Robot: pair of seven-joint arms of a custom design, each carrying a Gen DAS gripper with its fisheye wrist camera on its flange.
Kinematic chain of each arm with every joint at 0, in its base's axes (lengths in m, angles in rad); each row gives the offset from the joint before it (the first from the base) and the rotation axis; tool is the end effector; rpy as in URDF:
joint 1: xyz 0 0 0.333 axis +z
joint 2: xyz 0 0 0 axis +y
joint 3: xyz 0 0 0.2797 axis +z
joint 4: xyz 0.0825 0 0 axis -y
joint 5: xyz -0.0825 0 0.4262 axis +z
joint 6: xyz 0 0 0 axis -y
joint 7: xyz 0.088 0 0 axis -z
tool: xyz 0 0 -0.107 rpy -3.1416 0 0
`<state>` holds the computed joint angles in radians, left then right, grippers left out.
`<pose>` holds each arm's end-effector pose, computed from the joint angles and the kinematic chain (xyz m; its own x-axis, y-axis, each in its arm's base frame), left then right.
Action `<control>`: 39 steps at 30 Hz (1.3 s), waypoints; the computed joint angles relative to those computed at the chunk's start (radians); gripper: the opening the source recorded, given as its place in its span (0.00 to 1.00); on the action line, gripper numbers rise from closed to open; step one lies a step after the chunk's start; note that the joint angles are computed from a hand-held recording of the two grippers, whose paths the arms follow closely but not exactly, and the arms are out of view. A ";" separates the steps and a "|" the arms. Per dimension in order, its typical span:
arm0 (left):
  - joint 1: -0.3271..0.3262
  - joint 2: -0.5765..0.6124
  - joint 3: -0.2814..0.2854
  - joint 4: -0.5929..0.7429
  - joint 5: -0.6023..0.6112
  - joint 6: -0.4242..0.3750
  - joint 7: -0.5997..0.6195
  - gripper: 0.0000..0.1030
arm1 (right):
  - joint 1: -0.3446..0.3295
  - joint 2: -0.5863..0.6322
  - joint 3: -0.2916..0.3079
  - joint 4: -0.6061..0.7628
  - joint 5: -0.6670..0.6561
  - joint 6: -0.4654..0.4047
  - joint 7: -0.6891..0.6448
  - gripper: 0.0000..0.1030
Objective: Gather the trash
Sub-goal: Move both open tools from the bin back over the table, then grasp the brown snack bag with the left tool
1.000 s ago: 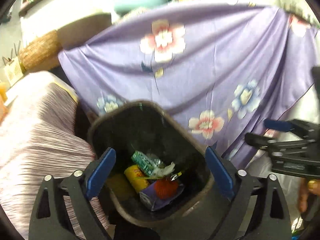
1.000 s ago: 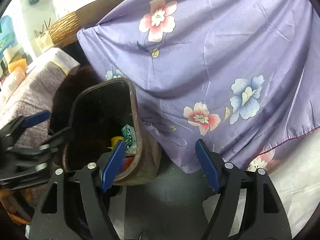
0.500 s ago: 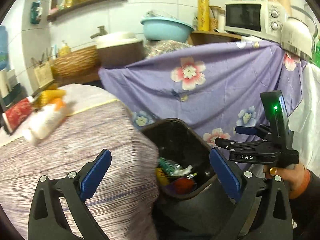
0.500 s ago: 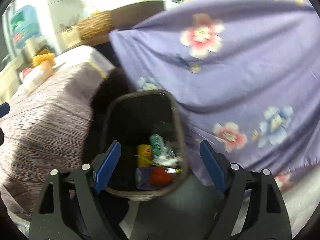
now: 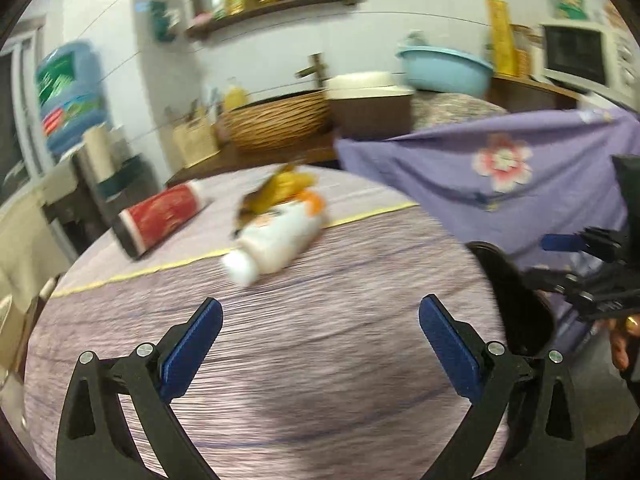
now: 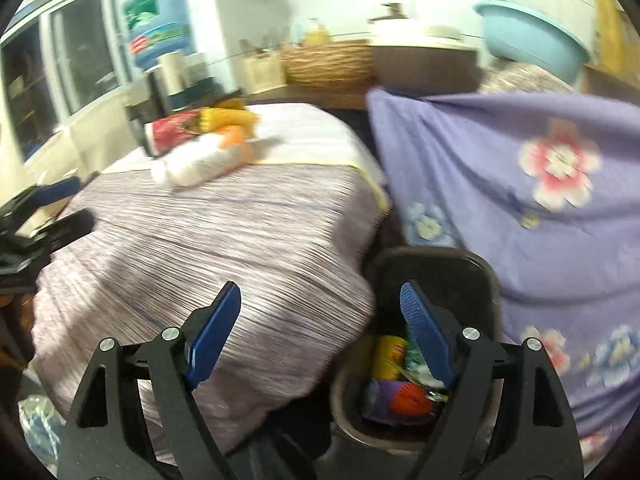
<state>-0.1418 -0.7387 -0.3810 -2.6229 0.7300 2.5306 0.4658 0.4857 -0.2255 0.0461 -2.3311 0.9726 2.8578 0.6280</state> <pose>0.3838 -0.2271 0.4844 0.1768 -0.9723 -0.1527 -0.5850 0.0210 -0.8108 0.4982 0.2414 0.4397 0.6401 -0.7541 -0.1468 -0.5571 -0.3240 -0.7647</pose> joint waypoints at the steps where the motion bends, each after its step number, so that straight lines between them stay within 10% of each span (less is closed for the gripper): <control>1: 0.004 -0.013 0.028 -0.014 -0.007 0.016 0.005 0.95 | 0.007 0.007 0.003 0.016 0.003 -0.013 -0.004 0.82; 16: 0.199 0.253 0.052 0.239 0.086 0.168 0.062 0.93 | 0.029 0.089 0.072 0.108 -0.137 -0.012 0.087 0.82; 29: 0.084 0.676 0.183 0.656 -0.029 -0.095 0.339 0.76 | 0.001 0.139 0.084 0.144 -0.241 -0.029 0.188 0.82; 39: 0.113 0.569 0.249 0.528 -0.185 -0.037 0.392 0.51 | -0.003 0.199 0.099 0.237 -0.211 -0.083 0.149 0.82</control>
